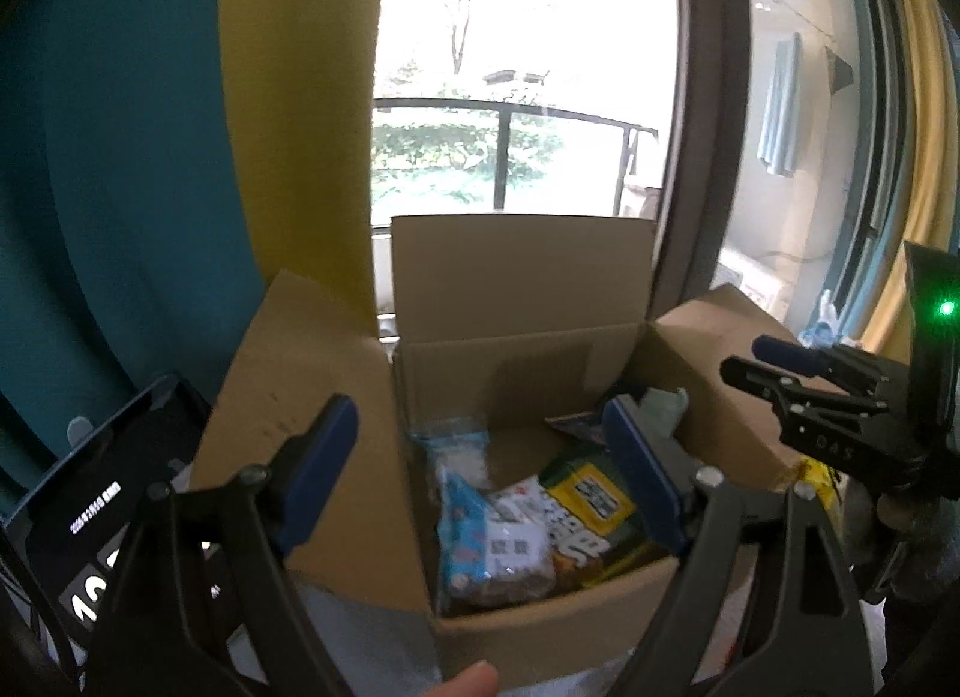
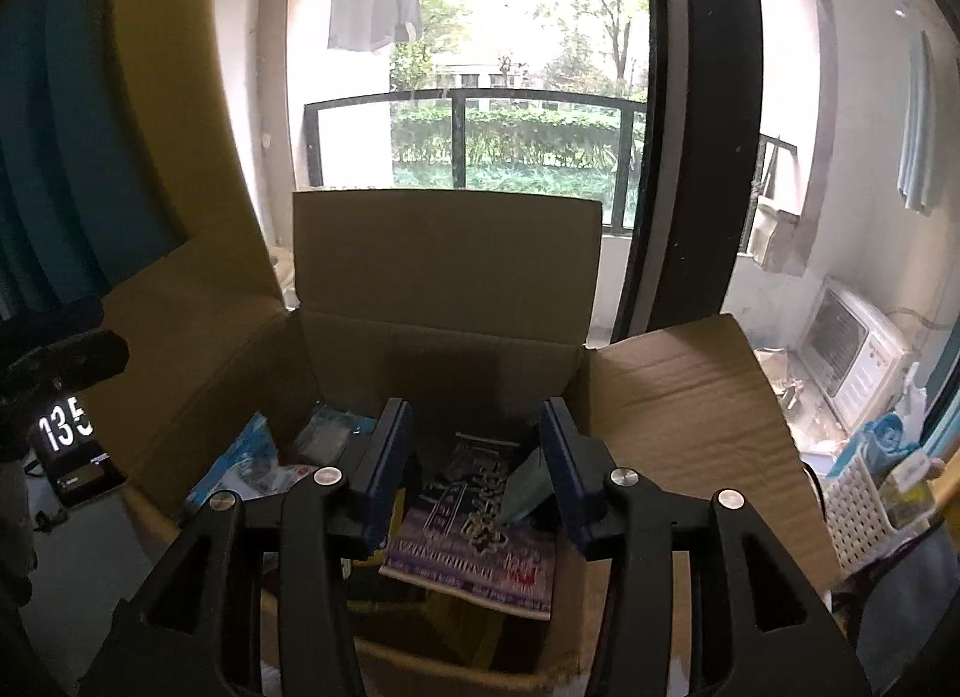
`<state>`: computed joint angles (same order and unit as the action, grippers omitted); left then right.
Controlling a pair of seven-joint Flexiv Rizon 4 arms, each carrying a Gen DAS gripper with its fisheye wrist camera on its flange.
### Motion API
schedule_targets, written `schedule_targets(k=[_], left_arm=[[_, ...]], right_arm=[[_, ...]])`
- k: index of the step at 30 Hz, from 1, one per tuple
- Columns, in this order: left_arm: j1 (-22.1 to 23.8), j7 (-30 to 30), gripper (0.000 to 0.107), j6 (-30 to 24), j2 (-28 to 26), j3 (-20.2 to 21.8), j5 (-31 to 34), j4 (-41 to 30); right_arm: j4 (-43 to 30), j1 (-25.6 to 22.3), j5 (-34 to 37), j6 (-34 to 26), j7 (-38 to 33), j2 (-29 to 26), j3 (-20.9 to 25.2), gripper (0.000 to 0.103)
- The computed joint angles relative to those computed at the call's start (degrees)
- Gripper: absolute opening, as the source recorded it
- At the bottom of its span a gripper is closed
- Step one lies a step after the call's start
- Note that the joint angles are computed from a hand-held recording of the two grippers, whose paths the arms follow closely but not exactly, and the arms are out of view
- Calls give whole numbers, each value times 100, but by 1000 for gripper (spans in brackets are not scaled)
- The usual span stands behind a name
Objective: Organize snacks
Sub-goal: 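Open both tools to drop the packets into the box, then withdraw both open tools from the box toward the remaining snacks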
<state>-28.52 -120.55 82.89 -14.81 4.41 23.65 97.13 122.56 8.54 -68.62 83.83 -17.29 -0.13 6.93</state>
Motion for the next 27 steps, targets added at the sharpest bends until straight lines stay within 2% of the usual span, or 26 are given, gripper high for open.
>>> schedule_targets(k=[4,11,24,27], left_arm=[[-23,-8,85,42,225,-60,46,198],[-21,-335,85,5,587,-213,391,456],[350,-645,85,-86,1248,-847,758,1230],[437,-709,85,-68,1357,-958,803,1416]], right_arm=[[204,-53,100,4,-68,277,91,47],[629,-166,673,-3,-422,825,398,47],[1311,-340,1595,-62,-968,1656,1041,47],[1451,-242,1924,-130,-1122,1809,1113,47]])
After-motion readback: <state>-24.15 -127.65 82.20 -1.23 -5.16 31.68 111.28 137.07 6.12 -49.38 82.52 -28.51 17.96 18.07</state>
